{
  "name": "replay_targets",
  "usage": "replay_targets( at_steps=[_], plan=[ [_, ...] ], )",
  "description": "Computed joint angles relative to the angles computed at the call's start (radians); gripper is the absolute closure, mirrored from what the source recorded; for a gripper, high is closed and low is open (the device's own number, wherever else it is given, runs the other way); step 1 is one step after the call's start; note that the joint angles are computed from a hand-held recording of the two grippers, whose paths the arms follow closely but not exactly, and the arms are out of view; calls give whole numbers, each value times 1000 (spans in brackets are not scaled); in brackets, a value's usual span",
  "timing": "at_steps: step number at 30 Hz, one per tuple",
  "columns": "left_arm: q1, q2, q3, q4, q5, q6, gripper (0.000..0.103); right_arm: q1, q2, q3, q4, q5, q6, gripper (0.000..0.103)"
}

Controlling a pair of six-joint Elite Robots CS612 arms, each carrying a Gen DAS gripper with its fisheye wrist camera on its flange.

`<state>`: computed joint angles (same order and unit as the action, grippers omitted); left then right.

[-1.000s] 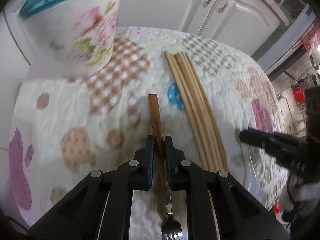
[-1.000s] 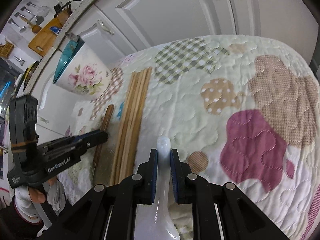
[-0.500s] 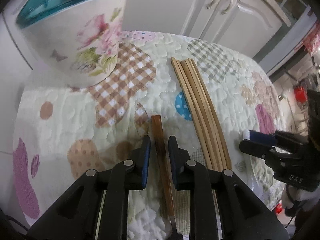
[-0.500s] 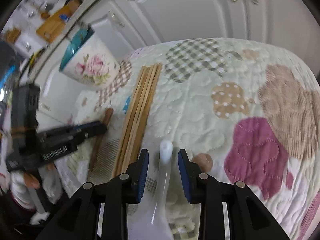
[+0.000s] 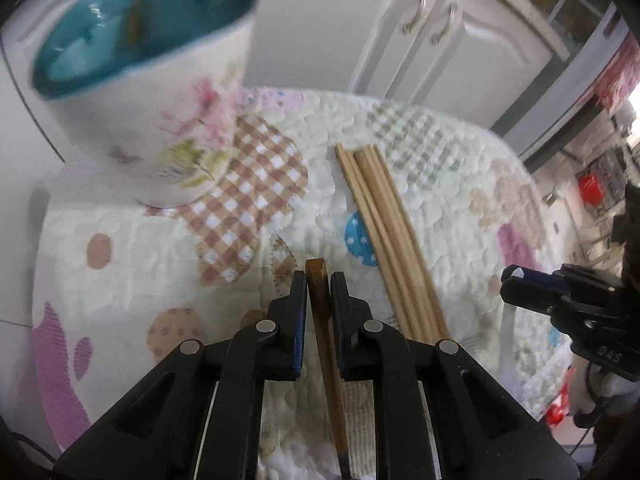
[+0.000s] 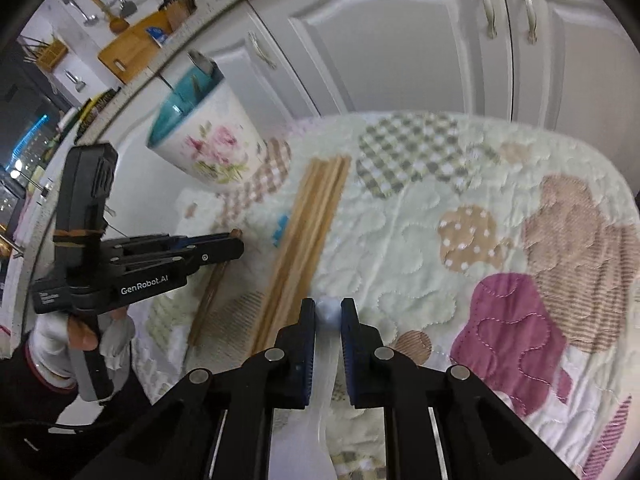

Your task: Organize utensils

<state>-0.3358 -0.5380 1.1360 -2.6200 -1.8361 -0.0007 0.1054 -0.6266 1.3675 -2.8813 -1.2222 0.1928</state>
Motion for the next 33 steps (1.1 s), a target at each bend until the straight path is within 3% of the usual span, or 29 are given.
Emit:
replay_targets(
  at_steps=[12,21,33],
  plan=[
    [33,-114,162,-220,-109,-18,94,22,-71,75,-135,-46,-23,93],
    [48,-177,253,-345,-107,-25,94,50,-102,80,-189,-93,-62,96],
    [68,-212,287,-427,-68,-71,94,74,-107,43,-224,-118,-87,96]
  ],
)
